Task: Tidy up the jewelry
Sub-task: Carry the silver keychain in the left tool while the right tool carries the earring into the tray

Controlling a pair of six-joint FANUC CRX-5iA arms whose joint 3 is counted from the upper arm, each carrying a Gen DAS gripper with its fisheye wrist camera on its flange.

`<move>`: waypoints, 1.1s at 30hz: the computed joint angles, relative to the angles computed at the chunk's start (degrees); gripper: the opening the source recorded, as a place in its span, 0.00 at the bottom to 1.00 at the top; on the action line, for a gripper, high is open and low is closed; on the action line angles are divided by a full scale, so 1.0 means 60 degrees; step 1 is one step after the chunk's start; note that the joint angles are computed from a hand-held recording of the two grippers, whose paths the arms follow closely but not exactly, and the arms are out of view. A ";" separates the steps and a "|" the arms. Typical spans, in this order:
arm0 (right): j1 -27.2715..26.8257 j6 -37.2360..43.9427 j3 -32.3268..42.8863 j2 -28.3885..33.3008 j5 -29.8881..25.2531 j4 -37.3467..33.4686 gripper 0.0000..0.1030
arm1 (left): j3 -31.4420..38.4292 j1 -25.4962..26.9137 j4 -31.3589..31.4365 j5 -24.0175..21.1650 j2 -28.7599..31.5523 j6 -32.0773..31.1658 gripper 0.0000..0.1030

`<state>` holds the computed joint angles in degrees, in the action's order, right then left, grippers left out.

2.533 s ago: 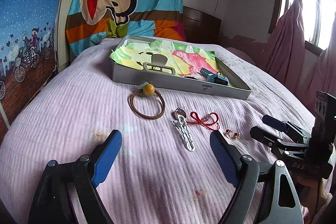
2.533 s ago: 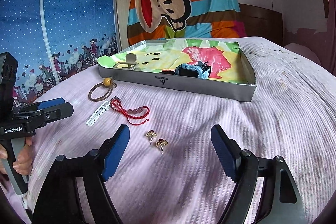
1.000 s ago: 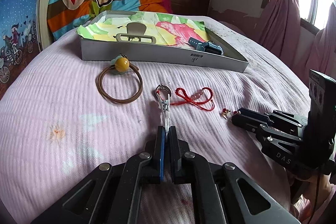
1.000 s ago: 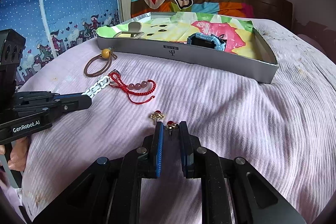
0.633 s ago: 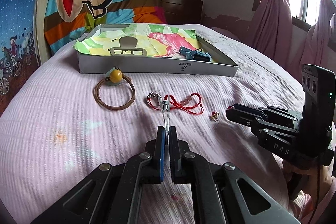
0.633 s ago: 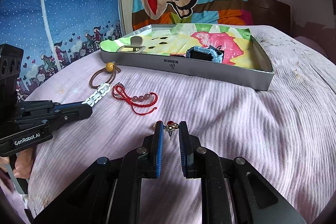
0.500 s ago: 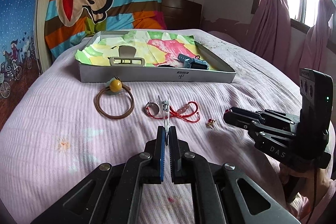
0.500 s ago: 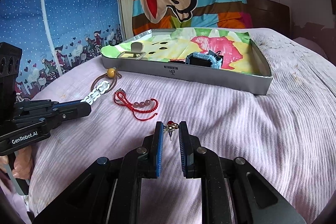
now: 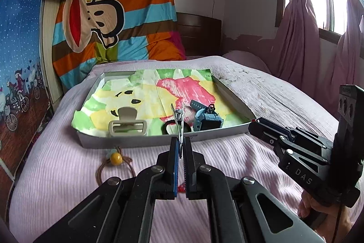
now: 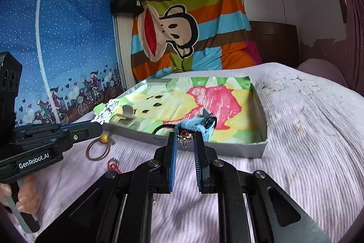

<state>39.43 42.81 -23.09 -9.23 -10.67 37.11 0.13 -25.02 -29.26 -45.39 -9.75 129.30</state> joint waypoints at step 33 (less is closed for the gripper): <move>-0.0550 0.4432 0.4462 0.3183 -0.3307 -0.4711 0.13 | 0.2190 0.1940 0.3871 -0.1191 0.3018 -0.2240 0.04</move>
